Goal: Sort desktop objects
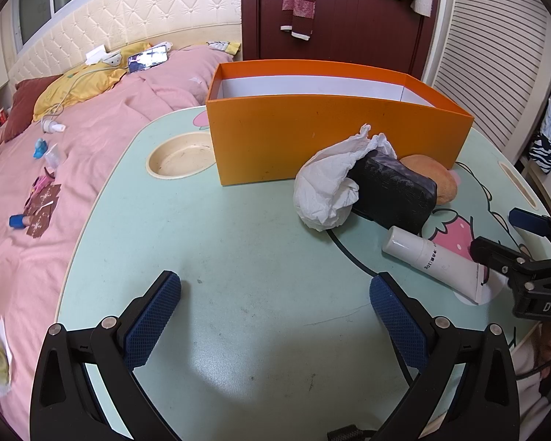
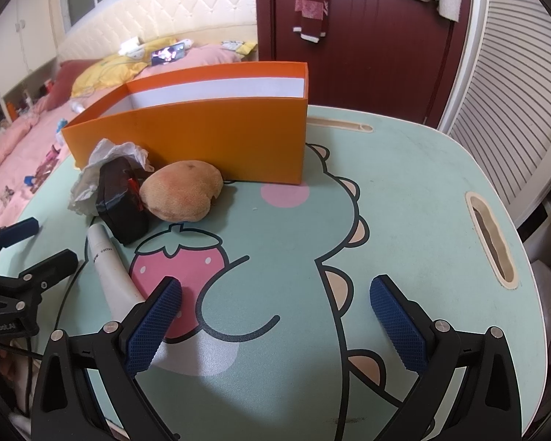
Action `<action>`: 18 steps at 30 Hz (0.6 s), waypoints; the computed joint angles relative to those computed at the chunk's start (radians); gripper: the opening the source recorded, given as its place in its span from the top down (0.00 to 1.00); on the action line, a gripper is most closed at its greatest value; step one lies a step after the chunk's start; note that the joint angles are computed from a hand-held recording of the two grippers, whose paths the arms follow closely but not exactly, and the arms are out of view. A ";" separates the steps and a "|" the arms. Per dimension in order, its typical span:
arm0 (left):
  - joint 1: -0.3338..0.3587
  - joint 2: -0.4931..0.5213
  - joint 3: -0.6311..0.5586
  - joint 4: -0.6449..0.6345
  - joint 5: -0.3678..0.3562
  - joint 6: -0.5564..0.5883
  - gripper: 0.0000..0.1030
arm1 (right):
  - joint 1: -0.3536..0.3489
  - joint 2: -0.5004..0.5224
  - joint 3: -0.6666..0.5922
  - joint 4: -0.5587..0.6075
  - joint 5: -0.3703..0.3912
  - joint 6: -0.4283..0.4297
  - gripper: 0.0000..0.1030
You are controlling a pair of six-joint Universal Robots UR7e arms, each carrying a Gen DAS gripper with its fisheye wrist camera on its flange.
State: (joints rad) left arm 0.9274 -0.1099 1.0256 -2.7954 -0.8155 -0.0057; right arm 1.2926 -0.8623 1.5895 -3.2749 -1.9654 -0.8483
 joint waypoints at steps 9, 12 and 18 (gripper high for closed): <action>0.012 -0.042 0.041 0.008 0.017 -0.100 0.00 | -0.003 -0.058 0.073 0.089 0.188 -0.103 0.22; 0.018 -0.047 0.043 0.008 0.039 -0.125 0.00 | 0.021 -0.030 0.063 0.095 0.144 -0.182 0.26; 0.017 -0.038 0.031 0.027 0.078 -0.128 0.00 | 0.046 0.026 -0.005 0.207 0.101 -0.178 0.41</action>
State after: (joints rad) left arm 0.9441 -0.1477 1.0564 -2.7687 -0.7374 -0.1340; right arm 1.3382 -0.8367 1.5844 -3.0677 -1.8645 -1.0263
